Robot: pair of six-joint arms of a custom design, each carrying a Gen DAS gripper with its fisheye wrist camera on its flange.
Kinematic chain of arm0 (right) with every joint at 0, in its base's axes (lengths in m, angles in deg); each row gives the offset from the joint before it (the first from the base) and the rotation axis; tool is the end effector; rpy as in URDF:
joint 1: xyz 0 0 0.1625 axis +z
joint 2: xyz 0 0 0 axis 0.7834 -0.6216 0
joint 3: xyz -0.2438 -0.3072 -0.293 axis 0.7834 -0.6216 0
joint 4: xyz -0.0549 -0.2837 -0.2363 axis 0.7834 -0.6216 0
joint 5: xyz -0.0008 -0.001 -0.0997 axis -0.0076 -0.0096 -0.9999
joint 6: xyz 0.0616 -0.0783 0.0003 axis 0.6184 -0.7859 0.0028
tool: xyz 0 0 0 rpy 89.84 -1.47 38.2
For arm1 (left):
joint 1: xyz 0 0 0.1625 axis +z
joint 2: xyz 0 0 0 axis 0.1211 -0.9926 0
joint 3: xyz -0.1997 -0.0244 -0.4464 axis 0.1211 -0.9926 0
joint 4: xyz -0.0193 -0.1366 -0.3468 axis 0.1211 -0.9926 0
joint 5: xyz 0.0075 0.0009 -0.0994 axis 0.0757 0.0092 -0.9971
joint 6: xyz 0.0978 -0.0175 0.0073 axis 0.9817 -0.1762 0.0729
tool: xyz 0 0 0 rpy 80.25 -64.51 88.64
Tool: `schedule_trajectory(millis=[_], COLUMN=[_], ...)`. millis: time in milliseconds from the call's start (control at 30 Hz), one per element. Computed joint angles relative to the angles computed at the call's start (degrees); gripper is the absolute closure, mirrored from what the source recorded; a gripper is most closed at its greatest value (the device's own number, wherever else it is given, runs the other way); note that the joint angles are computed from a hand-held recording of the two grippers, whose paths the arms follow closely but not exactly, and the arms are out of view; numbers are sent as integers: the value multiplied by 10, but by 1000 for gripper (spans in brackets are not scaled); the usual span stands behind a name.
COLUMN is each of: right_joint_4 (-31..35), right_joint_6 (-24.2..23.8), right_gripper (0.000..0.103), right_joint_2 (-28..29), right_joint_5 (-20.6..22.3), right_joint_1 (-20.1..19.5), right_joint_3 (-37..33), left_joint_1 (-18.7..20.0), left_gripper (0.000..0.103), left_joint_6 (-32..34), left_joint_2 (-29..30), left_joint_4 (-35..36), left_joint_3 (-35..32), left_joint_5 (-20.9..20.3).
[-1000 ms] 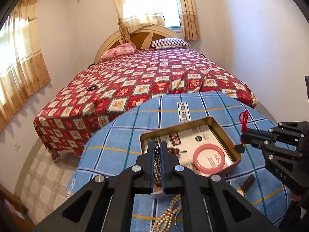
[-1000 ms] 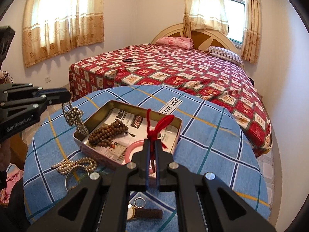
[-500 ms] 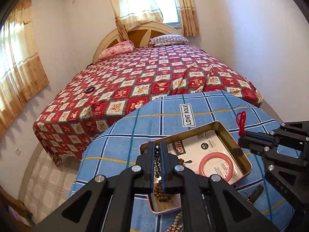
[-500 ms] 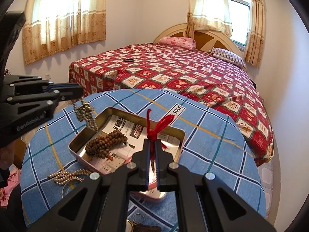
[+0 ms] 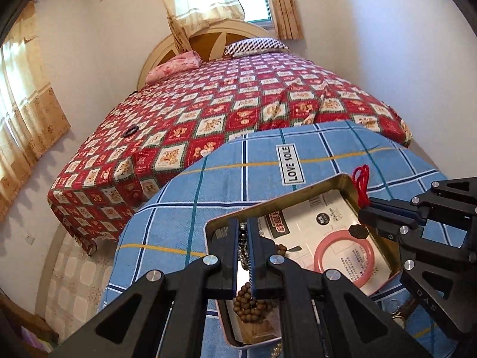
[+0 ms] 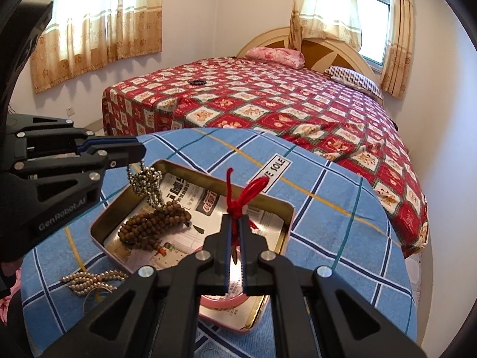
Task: Organize jewelry
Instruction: 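Carry the necklace with the left tool while the right tool carries the red charm to the tin, then open the left tool over the tin while the right tool releases the red charm inside, then withdraw both tools from the tin back over the table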
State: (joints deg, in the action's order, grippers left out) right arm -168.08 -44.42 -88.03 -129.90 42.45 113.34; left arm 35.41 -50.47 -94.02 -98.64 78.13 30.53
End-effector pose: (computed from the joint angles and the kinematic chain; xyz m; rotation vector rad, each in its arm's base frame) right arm 0.1284 -0.5603 0.2483 0.6432 -2.1892 0.9034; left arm -0.3609 -0.6092 0.0420 1.0302 2.1244 -0.7079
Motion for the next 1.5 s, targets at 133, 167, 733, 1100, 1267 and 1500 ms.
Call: schedule_trajectory(millis=[133,167,733,1100,1267,1500], right_joint_4=[7,7,-27,-51,-67,-100], right_joint_6=[2,3,-2,9,18,25], right_gripper=[96,96,55,51,48,43], right_joint_2=[6,8,22,12,6,-7], right_joint_5=[-6,-8,-31,-26,-25,-23], right_joint_1=[-5,-6,-15,-21,-24,-27], right_joint_3=[-5,-6,2,28,46,85], left_joint_1=[5,6,12,5,6,5], left_gripper=[98,98,90,36,36,36], left_joint_6=[-5,-5,-35,-27,-48,-111], left_joint_2=[7,9,12,4,-6,-36], left_joint_4=[9,10,45,-6,-8,-44], left_joint_3=[-4,-4,11,38,56,140], left_joint_5=[4,6,27,47,60,83])
